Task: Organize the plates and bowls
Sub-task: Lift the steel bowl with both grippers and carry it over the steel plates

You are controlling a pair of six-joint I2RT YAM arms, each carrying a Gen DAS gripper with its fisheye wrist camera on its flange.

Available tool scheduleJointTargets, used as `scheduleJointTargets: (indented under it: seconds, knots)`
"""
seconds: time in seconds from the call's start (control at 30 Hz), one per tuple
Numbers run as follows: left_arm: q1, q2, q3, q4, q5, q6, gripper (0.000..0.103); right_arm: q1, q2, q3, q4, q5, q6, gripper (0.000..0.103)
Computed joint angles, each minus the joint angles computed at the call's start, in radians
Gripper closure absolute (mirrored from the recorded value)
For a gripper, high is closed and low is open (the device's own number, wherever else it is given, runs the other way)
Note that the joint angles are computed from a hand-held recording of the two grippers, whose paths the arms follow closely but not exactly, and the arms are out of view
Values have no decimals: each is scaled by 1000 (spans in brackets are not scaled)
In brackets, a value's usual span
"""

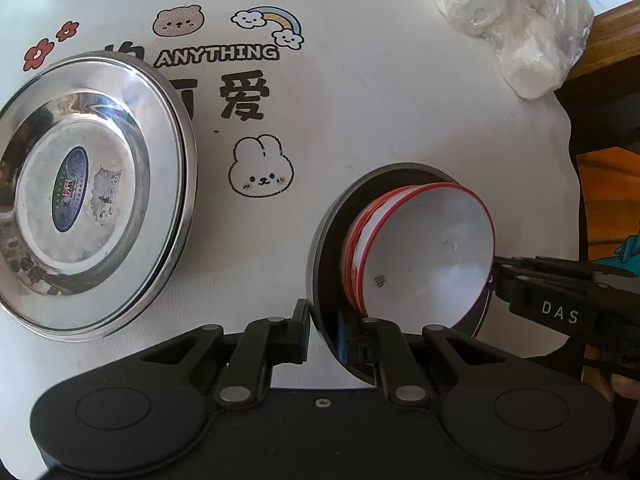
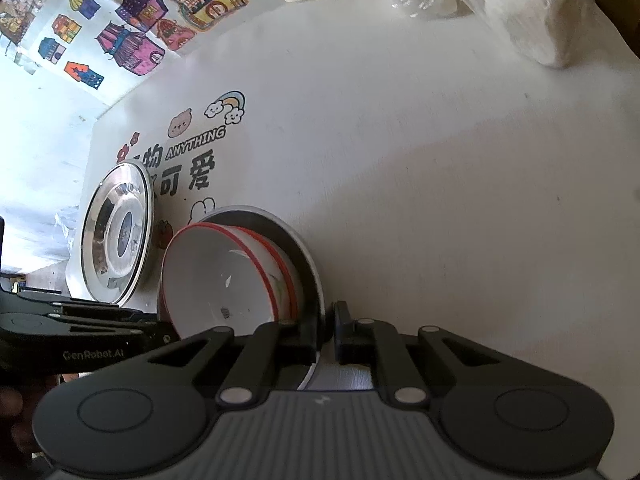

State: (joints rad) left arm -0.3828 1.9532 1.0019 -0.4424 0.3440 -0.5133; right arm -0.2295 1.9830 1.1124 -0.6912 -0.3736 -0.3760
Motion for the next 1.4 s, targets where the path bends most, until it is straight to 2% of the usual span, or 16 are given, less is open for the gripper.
scheduleJointTargets:
  seconds: [0.47,0.8,1.07,1.4]
  knots:
    - [97,-106,-61,-52,57,113,92,29,-105,-66,-5,11,89,94]
    - [215,-220,-106,-102,58,171,93,137,-164,-56,-8,1,175,94]
    - [351,-264,-113,-150,41,226,93,270,-141,-16,10,-7,239,94]
    - [521,-248,-97,-189,34,315,93,427,-50,82,31,-13,324,94]
